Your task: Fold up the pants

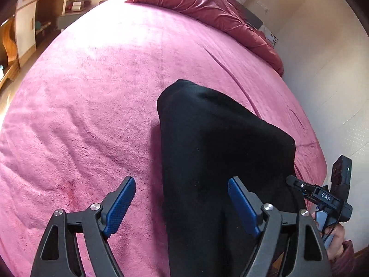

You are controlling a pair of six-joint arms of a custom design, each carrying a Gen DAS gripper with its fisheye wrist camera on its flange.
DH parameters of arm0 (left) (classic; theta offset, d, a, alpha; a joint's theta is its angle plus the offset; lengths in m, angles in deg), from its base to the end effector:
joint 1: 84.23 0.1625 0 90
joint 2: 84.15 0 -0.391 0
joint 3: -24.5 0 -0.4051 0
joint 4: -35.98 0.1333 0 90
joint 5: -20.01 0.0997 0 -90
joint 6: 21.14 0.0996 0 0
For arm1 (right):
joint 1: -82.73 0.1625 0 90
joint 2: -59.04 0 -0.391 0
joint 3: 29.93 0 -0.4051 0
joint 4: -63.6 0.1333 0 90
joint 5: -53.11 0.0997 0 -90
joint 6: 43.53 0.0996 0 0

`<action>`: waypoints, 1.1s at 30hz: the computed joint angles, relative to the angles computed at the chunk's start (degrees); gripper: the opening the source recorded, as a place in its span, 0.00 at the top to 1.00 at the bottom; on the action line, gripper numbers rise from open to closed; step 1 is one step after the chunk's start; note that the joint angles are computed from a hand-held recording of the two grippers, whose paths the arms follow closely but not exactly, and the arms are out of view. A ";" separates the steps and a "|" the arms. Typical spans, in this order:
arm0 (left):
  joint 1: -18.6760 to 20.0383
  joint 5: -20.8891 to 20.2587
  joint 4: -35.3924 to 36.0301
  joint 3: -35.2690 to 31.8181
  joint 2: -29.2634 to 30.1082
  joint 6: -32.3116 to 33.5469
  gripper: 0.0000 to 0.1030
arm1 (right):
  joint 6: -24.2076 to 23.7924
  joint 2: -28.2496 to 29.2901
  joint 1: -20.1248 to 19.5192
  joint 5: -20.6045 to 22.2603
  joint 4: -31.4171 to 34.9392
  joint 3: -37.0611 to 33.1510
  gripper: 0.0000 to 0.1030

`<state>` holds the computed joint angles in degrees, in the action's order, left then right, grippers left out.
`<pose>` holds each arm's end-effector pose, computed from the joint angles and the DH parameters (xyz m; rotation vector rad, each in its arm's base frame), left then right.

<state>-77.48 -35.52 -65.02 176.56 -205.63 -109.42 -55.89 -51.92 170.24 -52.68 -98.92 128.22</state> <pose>-0.1872 -0.2132 0.1791 0.0255 2.6582 -0.7874 0.0945 -0.2709 0.1865 0.1517 -2.7568 0.5655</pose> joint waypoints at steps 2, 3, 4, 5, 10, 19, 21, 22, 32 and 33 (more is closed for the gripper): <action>1.08 -0.70 -2.42 0.95 -0.78 1.55 0.19 | -0.72 -0.72 -2.03 2.41 0.98 0.43 0.29; 1.46 -0.98 -3.85 1.27 -0.40 2.25 0.19 | -1.22 -0.51 -2.75 3.28 1.31 0.34 0.28; 2.01 -1.31 -6.30 1.65 0.58 3.80 0.19 | -1.72 -0.35 -3.41 3.90 1.61 0.29 0.28; 1.73 -1.45 -7.00 1.59 2.25 4.03 0.19 | -2.05 0.01 -3.88 4.37 1.78 0.16 0.28; -3.01 2.84 6.06 -6.76 19.21 4.07 0.17 | -3.95 1.21 -5.00 5.45 -0.80 1.17 0.25; -3.64 2.48 3.80 -5.93 17.62 5.35 0.16 | -8.05 -0.40 -7.75 7.78 -0.94 2.80 0.24; -2.99 2.24 2.69 -5.12 17.22 5.56 0.16 | -7.54 2.18 -6.49 7.25 -2.27 2.12 0.24; -3.02 1.80 2.16 -4.57 16.97 5.44 0.16 | -7.37 2.91 -6.04 7.03 -2.41 1.76 0.26; -2.11 1.13 -13.45 1.88 10.81 9.23 0.47 | -4.92 3.71 -0.45 6.49 3.15 -1.53 0.57; -2.73 1.64 -12.83 2.29 8.40 8.64 0.54 | -4.56 3.74 0.56 6.75 3.79 -2.05 0.57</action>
